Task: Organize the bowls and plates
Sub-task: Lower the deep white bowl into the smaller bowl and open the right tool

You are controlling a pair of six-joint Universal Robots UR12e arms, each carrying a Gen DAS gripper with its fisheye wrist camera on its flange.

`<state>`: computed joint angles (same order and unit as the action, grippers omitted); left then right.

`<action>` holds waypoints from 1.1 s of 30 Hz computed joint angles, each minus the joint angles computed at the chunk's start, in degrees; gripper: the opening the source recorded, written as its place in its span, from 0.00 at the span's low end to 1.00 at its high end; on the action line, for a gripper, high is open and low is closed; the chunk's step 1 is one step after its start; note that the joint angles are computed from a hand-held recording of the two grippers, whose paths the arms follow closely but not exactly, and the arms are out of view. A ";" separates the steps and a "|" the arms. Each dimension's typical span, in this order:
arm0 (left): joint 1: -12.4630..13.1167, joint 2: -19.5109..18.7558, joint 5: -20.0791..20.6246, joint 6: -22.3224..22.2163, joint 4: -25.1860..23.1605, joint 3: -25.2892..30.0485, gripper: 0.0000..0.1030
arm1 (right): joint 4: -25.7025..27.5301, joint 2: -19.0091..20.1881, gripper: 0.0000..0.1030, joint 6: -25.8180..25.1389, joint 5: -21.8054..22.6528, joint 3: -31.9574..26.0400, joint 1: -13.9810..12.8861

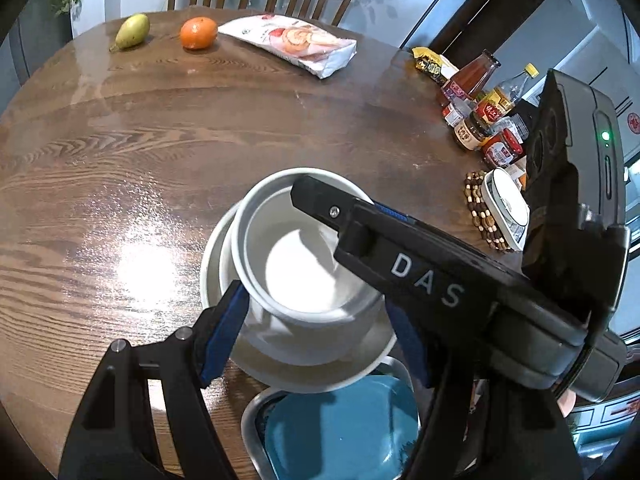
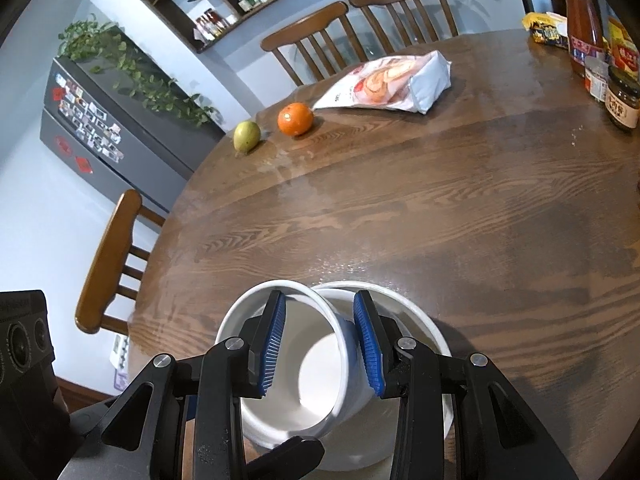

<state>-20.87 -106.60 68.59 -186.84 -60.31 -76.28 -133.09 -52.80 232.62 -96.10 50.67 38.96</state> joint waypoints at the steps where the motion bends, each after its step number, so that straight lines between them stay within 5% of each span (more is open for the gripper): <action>1: -0.05 -0.13 0.10 0.05 -0.10 0.15 0.67 | 0.06 0.02 0.38 -0.03 0.05 0.06 -0.03; 21: 0.21 -0.39 -1.28 -0.06 -2.12 0.37 0.67 | 4.27 0.49 0.38 -0.04 0.84 -1.45 -0.23; 33: -0.56 2.24 1.68 2.30 5.89 -2.56 0.69 | 3.89 -0.47 0.40 -2.43 -5.19 -1.73 1.12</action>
